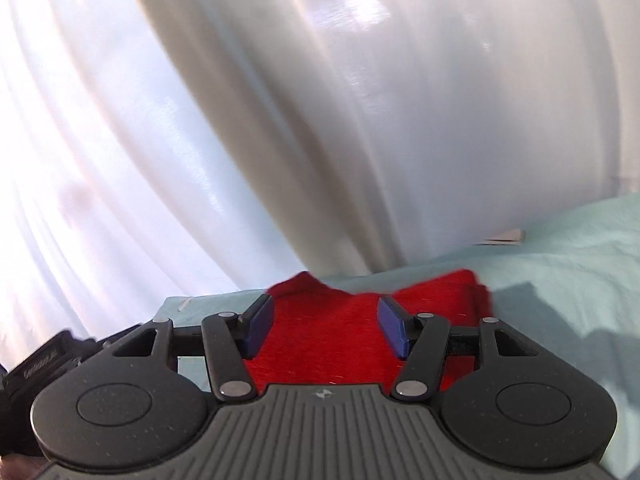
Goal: Fold small clothes
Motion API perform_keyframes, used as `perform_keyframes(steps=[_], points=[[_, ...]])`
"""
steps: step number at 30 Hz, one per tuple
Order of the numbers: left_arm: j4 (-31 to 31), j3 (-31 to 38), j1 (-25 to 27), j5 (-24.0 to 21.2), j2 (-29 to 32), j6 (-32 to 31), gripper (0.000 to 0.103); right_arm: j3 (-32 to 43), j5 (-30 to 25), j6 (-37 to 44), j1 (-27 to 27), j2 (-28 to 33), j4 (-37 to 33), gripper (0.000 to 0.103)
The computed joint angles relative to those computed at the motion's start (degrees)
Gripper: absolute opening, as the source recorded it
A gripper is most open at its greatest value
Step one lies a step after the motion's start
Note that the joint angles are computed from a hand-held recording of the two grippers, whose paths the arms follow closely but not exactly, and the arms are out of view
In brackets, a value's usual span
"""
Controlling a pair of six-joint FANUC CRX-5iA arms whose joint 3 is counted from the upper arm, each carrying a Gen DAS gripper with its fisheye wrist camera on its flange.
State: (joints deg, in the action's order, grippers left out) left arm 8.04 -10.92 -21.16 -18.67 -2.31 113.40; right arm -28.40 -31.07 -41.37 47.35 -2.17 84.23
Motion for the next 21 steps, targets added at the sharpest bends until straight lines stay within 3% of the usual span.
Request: perform_keyframes(steps=[2,5,8,11,15,21], points=[[-4.65,5.63,-2.08,-2.82,4.02,4.40,0.097,3.11,-3.20,2.53,1.14,4.42,2.08,0.057],[-14.72,15.19,-5.69,-10.75,10.67,11.97,0.097,6.36,-14.84,9.58,3.69,9.61,-0.97,0.057],[-16.98,20.24,-7.41,-16.38,15.17,11.99,0.097,5.48,-18.96,11.38,5.01,9.25,-4.60,0.058],[-23.72,22.40,-9.57,-18.04,16.57,16.08,0.097,4.78,-22.20,15.11,6.04,10.28,-5.28,0.058],[-22.60,24.29,-9.24,-20.80,18.41,13.40,0.097,5.70,-23.57,14.71,6.43,10.91,-7.29,0.061],[-20.26,23.03,-8.08,-19.54,18.64,12.70,0.098,8.84,-24.73,17.36,7.17,13.75,-9.56,0.061]])
